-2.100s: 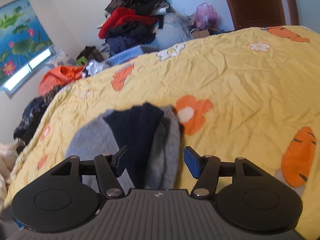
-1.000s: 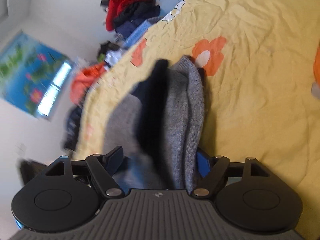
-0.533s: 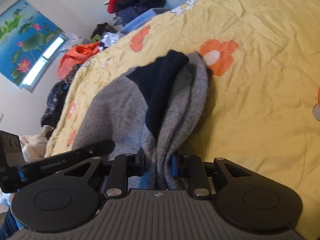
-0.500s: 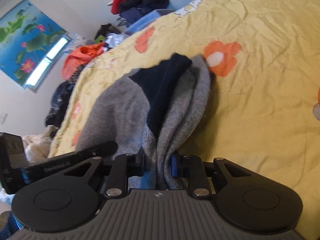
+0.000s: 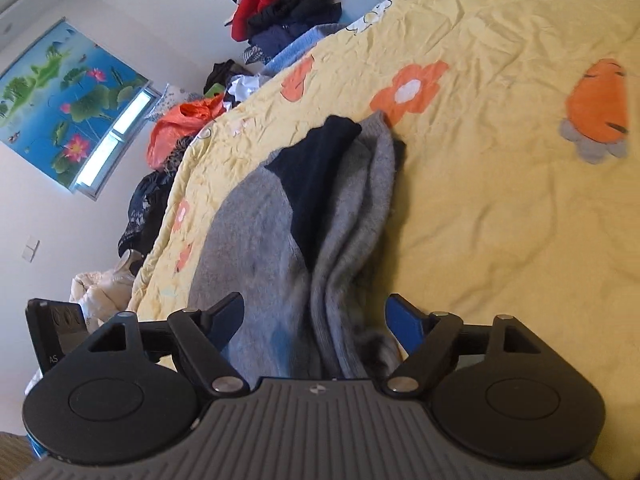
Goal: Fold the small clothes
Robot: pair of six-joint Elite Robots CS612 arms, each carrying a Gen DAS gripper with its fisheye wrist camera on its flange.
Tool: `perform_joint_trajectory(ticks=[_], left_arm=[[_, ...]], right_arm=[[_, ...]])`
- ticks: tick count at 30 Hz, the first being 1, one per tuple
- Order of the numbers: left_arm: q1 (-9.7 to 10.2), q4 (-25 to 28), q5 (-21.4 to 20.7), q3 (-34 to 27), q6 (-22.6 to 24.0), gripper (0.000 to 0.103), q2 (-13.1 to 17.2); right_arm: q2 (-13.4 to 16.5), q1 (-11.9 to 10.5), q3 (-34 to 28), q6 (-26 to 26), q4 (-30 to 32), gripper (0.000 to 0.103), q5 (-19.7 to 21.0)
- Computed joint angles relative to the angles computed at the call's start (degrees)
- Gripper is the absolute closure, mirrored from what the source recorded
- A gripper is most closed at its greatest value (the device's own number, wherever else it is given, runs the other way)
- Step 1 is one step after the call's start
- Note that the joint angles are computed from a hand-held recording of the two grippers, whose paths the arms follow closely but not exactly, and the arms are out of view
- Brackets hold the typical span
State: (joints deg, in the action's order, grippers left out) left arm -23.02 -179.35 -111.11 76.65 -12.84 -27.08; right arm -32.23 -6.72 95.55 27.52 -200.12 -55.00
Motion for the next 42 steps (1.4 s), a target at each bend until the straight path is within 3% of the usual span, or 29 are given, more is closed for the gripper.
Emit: perform_joint_trajectory(ticks=[4, 5, 6, 7, 8, 10, 13, 15, 18, 21, 22, 23, 24, 26, 27, 29, 31, 33, 35, 36, 37, 39, 42], left_arm=[[-0.59, -4.9, 1.3, 2.2, -2.4, 0.025, -0.1], [-0.75, -4.8, 1.4, 2.3, -2.8, 0.055, -0.2], [-1.05, -3.1, 2.5, 2.4, -2.6, 0.072, -0.5], [-1.29, -1.6, 3.5, 2.3, -2.7, 0.081, -0.8], [-1.26, -0.8, 3.5, 2.3, -3.7, 0.088, -1.1], [-1.12, -0.6, 2.9, 3.2, -4.4, 0.090, -2.2], [-0.92, -1.6, 1.7, 5.8, -2.6, 0.090, -4.2], [-0.94, 0.8, 1.7, 7.3, -1.6, 0.090, -5.2], [-1.61, 0.8, 4.9, 9.1, 0.8, 0.090, -5.2], [-1.63, -3.3, 5.8, 10.0, -0.2, 0.084, -4.8], [-1.99, -4.8, 7.7, 11.0, 0.7, 0.080, -5.3], [-2.63, -7.4, 11.0, 12.5, 2.7, 0.070, -6.1], [-3.54, -11.6, 15.3, 14.3, 5.9, 0.062, -6.9], [-5.40, -22.6, 23.1, 16.5, 12.8, 0.011, -6.9], [-6.25, -28.1, 25.8, 16.4, 15.9, 0.007, -6.1], [-7.21, -31.8, 26.0, 14.8, 20.3, 0.007, -4.7], [-7.83, -29.2, 24.4, 12.1, 21.7, 0.007, -3.3], [-8.23, -23.1, 23.7, 9.6, 21.8, 0.008, -2.2], [-8.78, -20.2, 25.8, 8.0, 22.4, 0.008, -1.1], [-8.86, -19.4, 26.2, 7.6, 22.1, 0.008, -0.7], [-8.75, -18.9, 25.6, 7.5, 21.6, 0.008, -0.5], [-9.08, -18.5, 27.1, 6.7, 21.4, 0.007, 0.4], [-9.51, -19.4, 28.7, 5.0, 21.9, 0.006, 1.6]], right_arm=[[-0.7, 1.0, 1.2, -6.3, 3.0, 0.023, -1.5], [-0.7, 1.3, 1.4, -7.2, 2.7, 0.033, -2.4], [-0.9, 1.6, 1.5, -7.5, 3.1, 0.047, -2.9], [-1.0, 1.6, 1.1, -7.3, 5.6, 0.079, -1.8], [-0.9, 1.5, 0.8, -6.9, 6.8, 0.078, -0.3], [-1.4, 1.7, 1.6, -7.2, 5.8, 0.078, -0.6], [-2.5, 0.9, 4.1, -4.8, 1.1, 0.079, 3.9], [-3.4, 0.7, 5.7, -4.8, 0.4, 0.079, 5.1], [-3.4, 0.5, 7.3, -4.5, 0.7, 0.079, 5.9], [-2.5, 1.1, 7.1, -3.3, 2.2, 0.072, 3.5], [-2.4, 1.1, 7.3, -2.5, 1.7, 0.064, 3.3], [-2.8, 1.1, 7.6, -2.1, 1.4, 0.058, 2.9], [-3.4, 1.1, 8.3, -2.5, 0.5, 0.057, 1.4], [-5.0, 2.0, 9.5, -5.7, -4.6, 0.055, -5.7], [-5.4, 2.6, 9.5, -6.6, -7.3, 0.054, -9.5], [-5.2, 3.3, 7.5, -6.3, -10.8, 0.052, -11.7], [-3.4, 3.6, 3.3, -3.5, -12.1, 0.040, -8.7], [-1.5, 3.8, -1.8, -2.4, -7.1, 0.037, -4.6], [-0.2, 4.8, -5.8, -4.5, 1.3, 0.037, -6.8], [0.0, 5.3, -7.3, -6.9, 6.5, 0.038, -8.9], [0.6, 5.9, -8.4, -9.1, 9.6, 0.046, -12.0], [1.9, 6.2, -9.1, -11.7, 8.6, 0.055, -14.4], [2.5, 6.1, -10.0, -10.3, 8.8, 0.065, -14.8]])
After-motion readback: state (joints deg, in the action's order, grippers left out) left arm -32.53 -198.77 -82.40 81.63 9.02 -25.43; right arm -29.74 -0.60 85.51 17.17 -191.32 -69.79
